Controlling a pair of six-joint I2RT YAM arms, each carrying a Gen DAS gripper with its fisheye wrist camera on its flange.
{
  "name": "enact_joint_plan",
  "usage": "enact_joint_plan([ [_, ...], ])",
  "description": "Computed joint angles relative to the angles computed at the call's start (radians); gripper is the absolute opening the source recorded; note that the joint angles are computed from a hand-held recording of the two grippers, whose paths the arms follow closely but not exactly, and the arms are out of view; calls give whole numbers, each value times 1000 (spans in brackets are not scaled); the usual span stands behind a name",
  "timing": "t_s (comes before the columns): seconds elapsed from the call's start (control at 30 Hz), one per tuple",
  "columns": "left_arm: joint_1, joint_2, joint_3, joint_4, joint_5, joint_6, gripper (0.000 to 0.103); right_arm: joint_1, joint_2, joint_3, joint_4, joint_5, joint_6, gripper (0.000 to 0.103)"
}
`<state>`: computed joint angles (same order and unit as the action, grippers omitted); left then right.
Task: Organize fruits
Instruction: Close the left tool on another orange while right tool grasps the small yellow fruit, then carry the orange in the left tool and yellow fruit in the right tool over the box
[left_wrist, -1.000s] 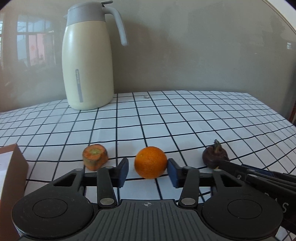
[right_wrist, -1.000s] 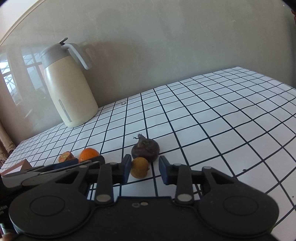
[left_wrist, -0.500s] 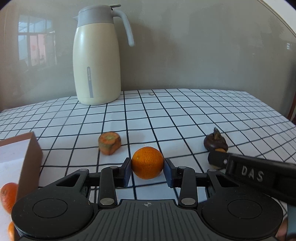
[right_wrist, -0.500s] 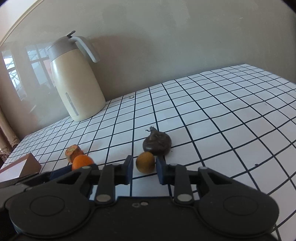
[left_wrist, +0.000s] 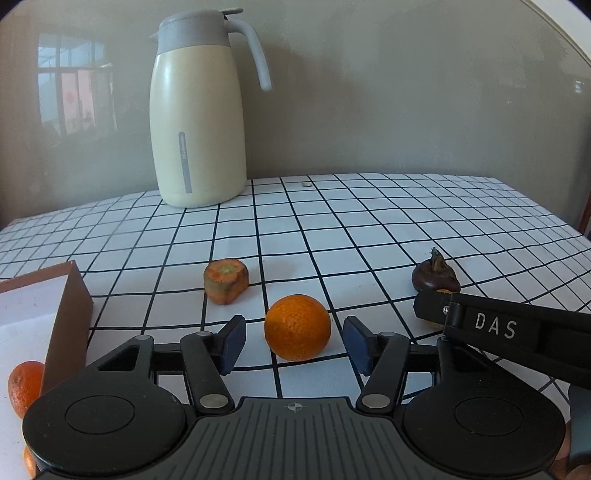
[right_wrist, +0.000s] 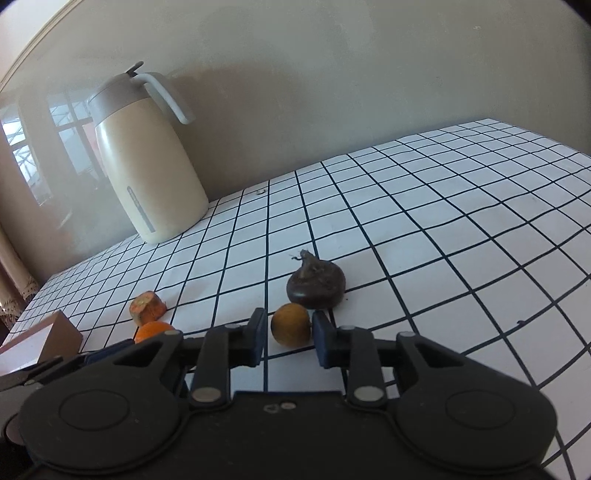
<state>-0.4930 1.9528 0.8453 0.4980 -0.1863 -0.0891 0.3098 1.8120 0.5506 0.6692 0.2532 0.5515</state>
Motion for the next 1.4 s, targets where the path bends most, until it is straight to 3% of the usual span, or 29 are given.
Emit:
enact_joint_plan([
  [0.1,6,4,9,-13,17,-7,58,3,0,0,0,6,-1,16],
  [0.17,8,2,5,-1,25,-8,40,8,-2,-1,3,12,-8,15],
  [0.2,6,3,0,11,26,-6,38,11,-3,0,-2,13,-12,15],
  [0.4,-1,-7,-42,92,-9,-18,37,12,-18,-13,-3,13,-27,15],
  [0.6,15,-28,-60,57,15,-46,37,37,-45,-36,2,32,-54,15],
  [0.8,10,-74,-141,100,0,-30,37,58,-90,-80,18,33,-52,15],
  [1.4,59,-397,-495,237,5,38,37,258,-174,-164,77,89,-64,15],
])
